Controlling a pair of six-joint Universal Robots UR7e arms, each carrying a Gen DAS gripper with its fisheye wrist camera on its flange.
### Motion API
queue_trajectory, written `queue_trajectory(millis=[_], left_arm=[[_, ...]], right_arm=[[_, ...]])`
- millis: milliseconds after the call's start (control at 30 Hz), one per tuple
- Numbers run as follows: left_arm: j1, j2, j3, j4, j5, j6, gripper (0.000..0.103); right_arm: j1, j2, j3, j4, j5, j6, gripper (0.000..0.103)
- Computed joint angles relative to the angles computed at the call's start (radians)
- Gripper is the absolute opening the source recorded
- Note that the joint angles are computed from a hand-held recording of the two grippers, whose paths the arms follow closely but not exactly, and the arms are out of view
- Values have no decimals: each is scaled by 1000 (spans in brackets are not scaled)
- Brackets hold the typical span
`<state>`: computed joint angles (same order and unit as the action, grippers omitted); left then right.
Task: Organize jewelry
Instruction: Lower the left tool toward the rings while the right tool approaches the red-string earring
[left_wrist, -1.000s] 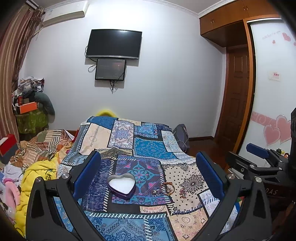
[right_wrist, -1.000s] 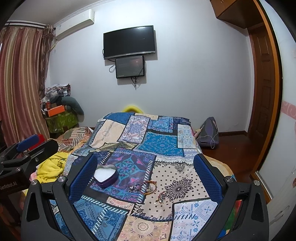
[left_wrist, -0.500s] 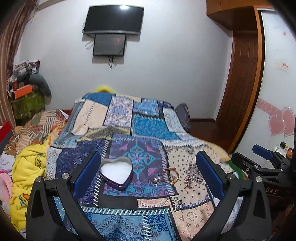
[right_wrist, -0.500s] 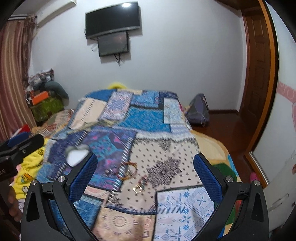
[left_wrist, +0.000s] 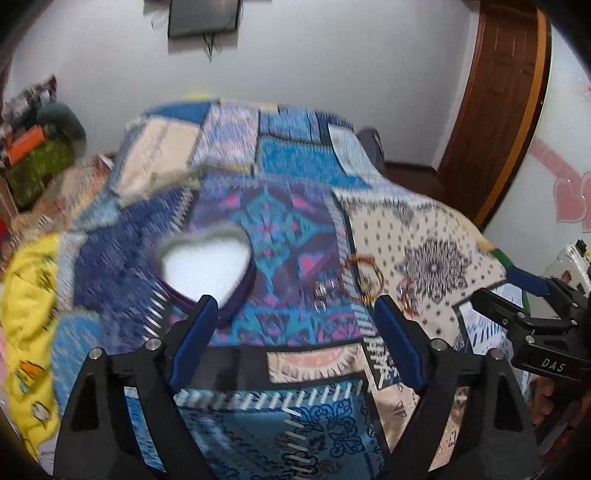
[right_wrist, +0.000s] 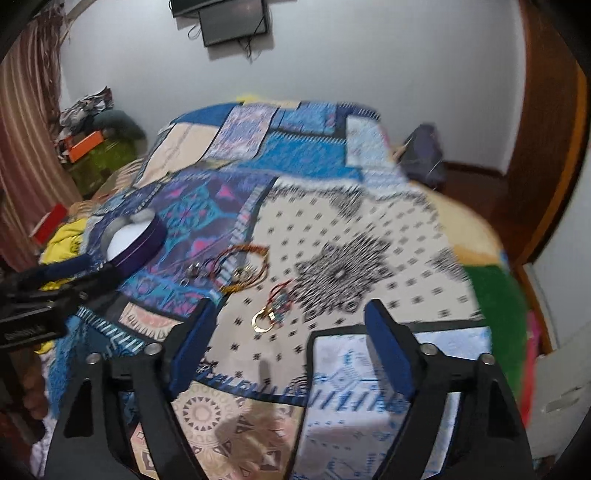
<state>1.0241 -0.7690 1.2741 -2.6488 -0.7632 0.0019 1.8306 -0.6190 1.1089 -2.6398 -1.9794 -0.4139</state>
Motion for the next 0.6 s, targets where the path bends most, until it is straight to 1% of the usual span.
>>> queue_trajectory(millis=[33, 100, 167, 200, 267, 333, 400, 467, 533, 600], left_arm=[[10, 3, -7, 26, -23, -21, 84], [24, 9, -24, 70, -65, -51, 77], [39, 24, -55, 120, -102, -72, 66], [43, 28, -62, 134, -114, -77, 62], [54, 42, -91, 174, -144, -80, 49], [60, 56, -112, 189, -162, -72, 44], [65, 73, -136, 202, -169, -64, 42], [68, 85, -158, 218, -168, -61, 36], [74, 102, -188, 235, -175, -62, 32], [79, 118, -216, 248, -181, -59, 31]], right_arm=[[-6, 4, -11, 30, 17, 11, 64], [-11, 20, -32, 59, 33, 18, 57], [-14, 33, -53, 83, 40, 18, 50], [-16, 39, -64, 95, 42, 20, 48], [-21, 52, -90, 127, 56, 26, 39], [-24, 64, -112, 149, 66, 27, 36], [-28, 74, -132, 166, 71, 23, 33], [-30, 85, -151, 179, 79, 19, 29], [-30, 97, -168, 187, 79, 16, 28], [-32, 112, -196, 204, 77, 11, 28]])
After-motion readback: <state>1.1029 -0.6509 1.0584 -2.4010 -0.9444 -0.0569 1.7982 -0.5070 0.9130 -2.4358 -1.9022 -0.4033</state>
